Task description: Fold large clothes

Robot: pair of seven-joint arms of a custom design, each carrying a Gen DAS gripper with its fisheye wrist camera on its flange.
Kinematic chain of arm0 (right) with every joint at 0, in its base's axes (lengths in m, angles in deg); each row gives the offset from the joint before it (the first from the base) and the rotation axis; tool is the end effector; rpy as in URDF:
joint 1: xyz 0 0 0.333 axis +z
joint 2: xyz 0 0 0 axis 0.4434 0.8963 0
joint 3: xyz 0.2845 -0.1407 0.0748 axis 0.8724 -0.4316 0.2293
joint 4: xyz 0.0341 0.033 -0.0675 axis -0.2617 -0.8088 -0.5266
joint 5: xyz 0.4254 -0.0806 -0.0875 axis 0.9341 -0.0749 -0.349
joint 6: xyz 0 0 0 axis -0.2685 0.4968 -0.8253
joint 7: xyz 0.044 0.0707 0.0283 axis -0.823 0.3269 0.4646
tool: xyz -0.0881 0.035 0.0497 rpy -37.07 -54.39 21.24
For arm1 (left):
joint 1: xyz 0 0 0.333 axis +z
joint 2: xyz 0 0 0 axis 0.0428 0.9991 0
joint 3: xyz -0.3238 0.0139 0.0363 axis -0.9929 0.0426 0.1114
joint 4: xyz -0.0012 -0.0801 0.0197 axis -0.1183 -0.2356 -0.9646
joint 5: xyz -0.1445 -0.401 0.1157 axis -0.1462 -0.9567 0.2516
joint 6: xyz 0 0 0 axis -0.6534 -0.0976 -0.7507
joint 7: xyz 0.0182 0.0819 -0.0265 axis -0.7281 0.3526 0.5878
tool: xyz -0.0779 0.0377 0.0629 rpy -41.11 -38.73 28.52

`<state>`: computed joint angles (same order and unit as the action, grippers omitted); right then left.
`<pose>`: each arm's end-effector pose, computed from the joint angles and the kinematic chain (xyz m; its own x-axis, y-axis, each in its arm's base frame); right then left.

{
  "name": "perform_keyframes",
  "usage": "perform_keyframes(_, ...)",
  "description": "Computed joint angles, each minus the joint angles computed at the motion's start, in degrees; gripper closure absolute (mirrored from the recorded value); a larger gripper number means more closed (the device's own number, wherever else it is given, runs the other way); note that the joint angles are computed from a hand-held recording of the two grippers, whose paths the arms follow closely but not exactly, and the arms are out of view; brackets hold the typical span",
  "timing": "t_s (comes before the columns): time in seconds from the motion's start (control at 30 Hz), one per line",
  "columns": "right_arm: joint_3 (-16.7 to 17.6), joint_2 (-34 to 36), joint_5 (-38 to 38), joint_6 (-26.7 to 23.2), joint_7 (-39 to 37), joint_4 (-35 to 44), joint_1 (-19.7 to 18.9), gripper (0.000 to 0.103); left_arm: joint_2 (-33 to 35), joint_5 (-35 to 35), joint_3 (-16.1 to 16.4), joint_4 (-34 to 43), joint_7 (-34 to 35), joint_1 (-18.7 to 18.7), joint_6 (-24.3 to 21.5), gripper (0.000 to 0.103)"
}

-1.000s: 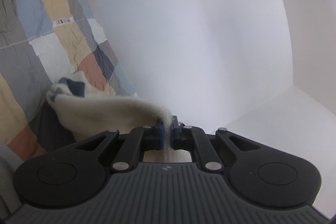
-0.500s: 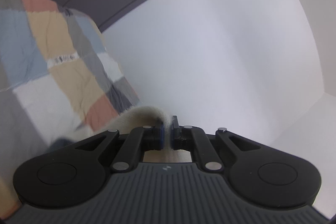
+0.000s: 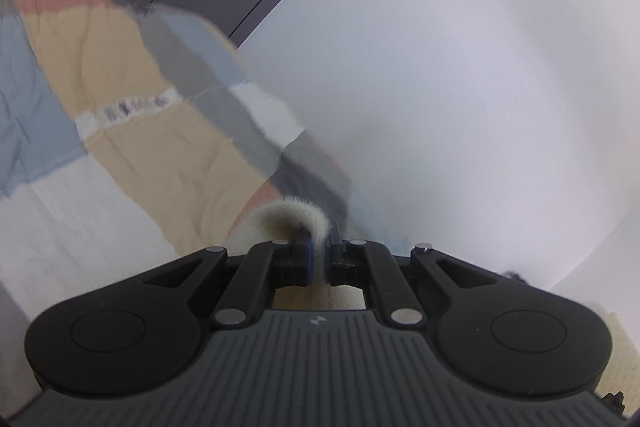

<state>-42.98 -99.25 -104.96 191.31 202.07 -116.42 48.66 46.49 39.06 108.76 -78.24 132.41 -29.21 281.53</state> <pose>0.4239 0.1342 0.4758 0.0253 -0.6151 -0.7881 -0.4830 0.6827 -0.5483 0.4206 0.0093 0.4853 0.0853 -0.7271 0.6812 -0.3984 -0.6516 -0.6456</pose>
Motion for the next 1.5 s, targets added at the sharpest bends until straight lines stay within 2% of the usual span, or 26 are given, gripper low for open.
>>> perform_keyframes(0.1,-5.1,7.0,-6.2,0.7,5.6,3.4,2.3,0.085,6.3,2.7,9.0,2.5,-0.4,-7.8,2.0,0.096)
perform_keyframes(0.17,-6.7,11.3,-10.1,1.0,10.2,5.6,2.5,0.085,9.8,4.9,14.1,4.1,-2.0,-11.9,1.7,0.096)
perform_keyframes(0.23,-5.4,14.8,-10.7,0.5,10.3,7.5,1.3,0.085,12.2,7.0,19.7,5.7,-3.8,-16.8,1.5,0.096)
perform_keyframes(0.3,-3.5,17.3,-9.6,1.2,8.5,8.6,-0.2,0.085,14.0,8.3,22.7,6.7,-4.6,-19.4,1.1,0.096)
perform_keyframes(0.43,0.2,18.8,-7.4,0.6,5.1,9.8,-2.8,0.085,13.8,9.4,25.2,6.8,-4.4,-21.4,0.4,0.095)
perform_keyframes(0.5,2.1,19.0,-6.0,0.8,3.1,9.6,-4.1,0.085,12.8,8.9,24.5,6.4,-3.3,-20.7,0.1,0.094)
perform_keyframes(0.57,3.4,19.0,-5.9,1.5,2.5,9.4,-5.6,0.085,10.9,7.9,20.4,5.6,-1.7,-16.9,-1.9,0.09)
perform_keyframes(0.63,4.7,18.9,-6.1,2.1,2.8,9.3,-7.0,0.084,8.6,7.0,18.5,4.7,-0.1,-15.2,-2.9,0.073)
perform_keyframes(0.67,5.5,18.5,-5.9,2.0,2.5,9.0,-7.6,0.083,6.9,6.4,18.3,4.2,0.4,-15.0,-3.6,0.048)
perform_keyframes(0.7,6.3,17.9,-5.8,1.3,2.2,8.8,-8.3,0.08,5.1,5.7,17.2,3.3,0.7,-14.2,-3.8,0.037)
perform_keyframes(0.77,7.3,16.3,-6.8,0.6,1.7,8.3,-8.9,0.065,1.8,4.8,15.7,1.7,2.1,-13.1,-4.2,0.037)
perform_keyframes(0.83,8.5,14.4,-5.9,0.6,-1.1,7.4,-9.1,0.034,-1.6,4.6,14.5,0.4,4.3,-12.3,-6.2,0.037)
perform_keyframes(0.9,10.2,12.2,-1.6,1.8,-6.6,5.6,-9.0,0.03,-4.5,4.9,12.9,-0.7,6.9,-11.4,-9.1,0.037)
perform_keyframes(0.93,10.2,11.0,-1.3,1.4,-7.6,4.9,-8.5,0.03,-5.0,4.5,10.5,-1.3,7.2,-9.6,-10.3,0.037)
perform_keyframes(1.03,9.3,8.0,-1.2,-0.4,-9.4,3.3,-6.3,0.031,-8.0,3.9,7.8,-3.2,10.0,-7.9,-13.9,0.037)
perform_keyframes(1.1,10.6,5.8,0.6,-3.6,-13.3,2.3,-6.0,0.031,-8.6,3.4,5.2,-3.7,11.4,-6.3,-17.0,0.037)
perform_keyframes(1.13,12.6,4.4,2.5,-6.7,-16.5,2.0,-6.8,0.031,-8.2,3.3,3.3,-3.9,11.6,-4.9,-17.7,0.037)
perform_keyframes(1.2,21.4,1.9,7.8,-14.2,-23.6,2.0,-12.6,0.031,-6.6,2.7,-0.2,-4.3,11.9,-2.2,-17.9,0.037)
perform_keyframes(1.27,28.9,0.4,9.2,-19.6,-27.3,2.7,-18.5,0.032,-4.7,1.9,-2.2,-4.2,12.7,-0.6,-17.2,0.037)
perform_keyframes(1.33,34.4,0.1,10.3,-20.9,-28.5,2.8,-23.4,0.032,-2.7,0.7,-3.7,-3.8,13.2,0.4,-16.3,0.037)
perform_keyframes(1.4,38.1,0.5,11.7,-20.8,-29.2,3.0,-27.1,0.034,-0.9,-0.6,-4.8,-3.4,13.8,1.2,-15.0,0.037)
perform_keyframes(1.5,45.6,1.1,14.2,-20.3,-29.2,3.9,-35.3,0.034,2.0,-2.4,-8.7,-2.5,14.2,4.4,-13.3,0.037)
